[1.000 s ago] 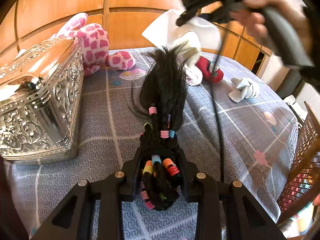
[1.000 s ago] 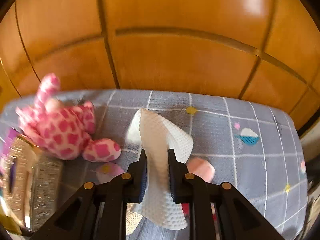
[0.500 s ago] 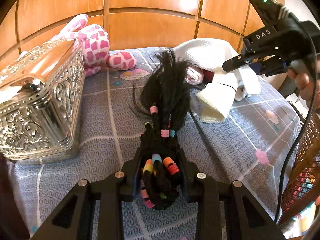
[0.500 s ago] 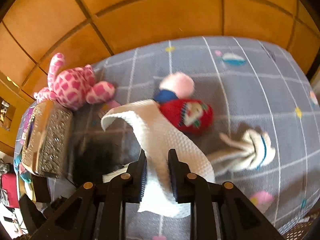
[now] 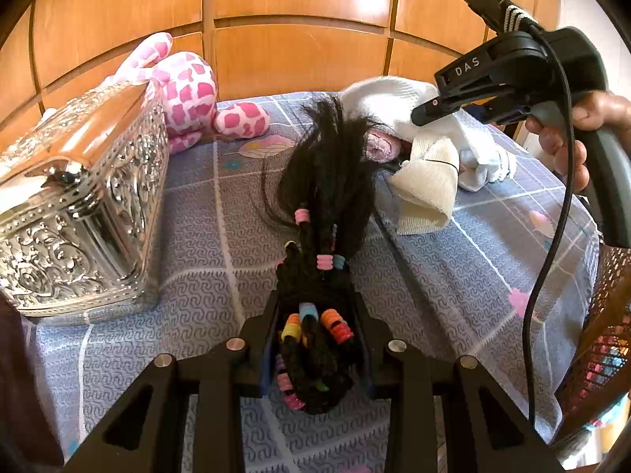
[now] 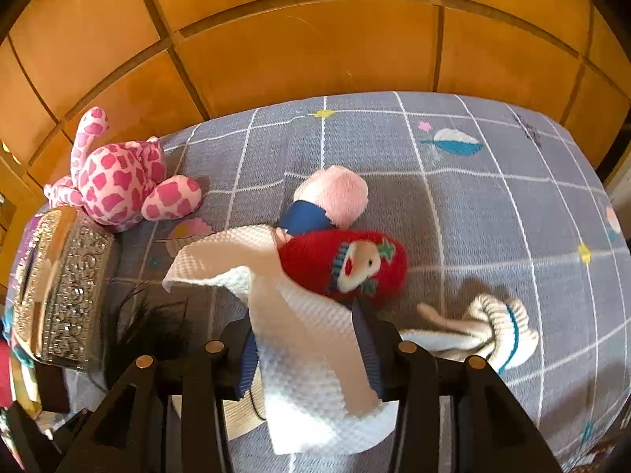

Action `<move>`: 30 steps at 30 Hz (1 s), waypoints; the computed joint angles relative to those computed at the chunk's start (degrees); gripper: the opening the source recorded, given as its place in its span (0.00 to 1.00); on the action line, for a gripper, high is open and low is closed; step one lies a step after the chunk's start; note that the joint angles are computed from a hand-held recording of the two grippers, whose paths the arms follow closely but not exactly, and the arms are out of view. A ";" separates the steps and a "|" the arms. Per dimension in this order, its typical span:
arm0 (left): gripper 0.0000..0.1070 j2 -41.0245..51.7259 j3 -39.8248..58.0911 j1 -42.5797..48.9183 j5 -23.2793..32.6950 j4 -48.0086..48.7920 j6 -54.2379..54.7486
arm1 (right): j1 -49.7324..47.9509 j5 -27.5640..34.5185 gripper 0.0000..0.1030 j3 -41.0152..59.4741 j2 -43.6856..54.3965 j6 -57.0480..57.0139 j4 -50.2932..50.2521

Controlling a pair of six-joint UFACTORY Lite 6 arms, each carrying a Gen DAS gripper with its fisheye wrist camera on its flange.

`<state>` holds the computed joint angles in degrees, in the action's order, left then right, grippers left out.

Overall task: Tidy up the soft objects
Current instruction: 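Lift the white waffle cloth with the right tool off the bedspread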

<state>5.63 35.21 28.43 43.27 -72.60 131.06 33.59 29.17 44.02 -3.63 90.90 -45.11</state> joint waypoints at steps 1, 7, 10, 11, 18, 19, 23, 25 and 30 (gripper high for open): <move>0.31 0.38 0.21 0.32 0.10 -0.10 0.42 | -0.36 -0.91 0.31 -0.63 -0.40 0.93 -1.01; 0.31 -0.65 -0.85 0.41 -0.44 -0.75 1.13 | -0.88 -5.01 0.49 -2.40 -2.37 3.43 -3.92; 0.32 -1.29 -1.41 0.31 -0.88 -1.22 1.61 | 0.21 -2.26 0.52 1.08 0.34 1.90 -4.70; 0.32 -1.43 -1.50 0.30 -0.97 -1.25 1.63 | 0.11 -1.76 0.52 2.33 1.74 1.11 -4.67; 0.31 -3.31 -3.33 0.93 -1.26 -2.29 3.70 | 1.10 2.24 0.07 0.95 0.96 10.37 -13.52; 0.31 -3.56 -3.49 0.96 -1.27 -2.27 3.71 | 1.92 4.01 0.07 0.25 -0.45 13.11 -15.68; 0.29 -4.83 -3.61 0.29 -1.98 -0.88 2.21 | 7.21 17.28 0.05 1.77 0.66 17.27 -18.61; 0.28 -4.11 -2.08 0.03 -1.97 1.20 -0.34 | 7.57 18.51 0.04 2.46 1.49 16.66 -18.20; 0.27 -4.26 0.37 0.80 -1.14 6.58 -7.47 | 7.82 17.63 0.04 3.54 2.66 14.52 -17.63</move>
<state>1.37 35.58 29.23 42.13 -66.03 123.58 41.41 46.79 47.56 -0.96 105.42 -62.74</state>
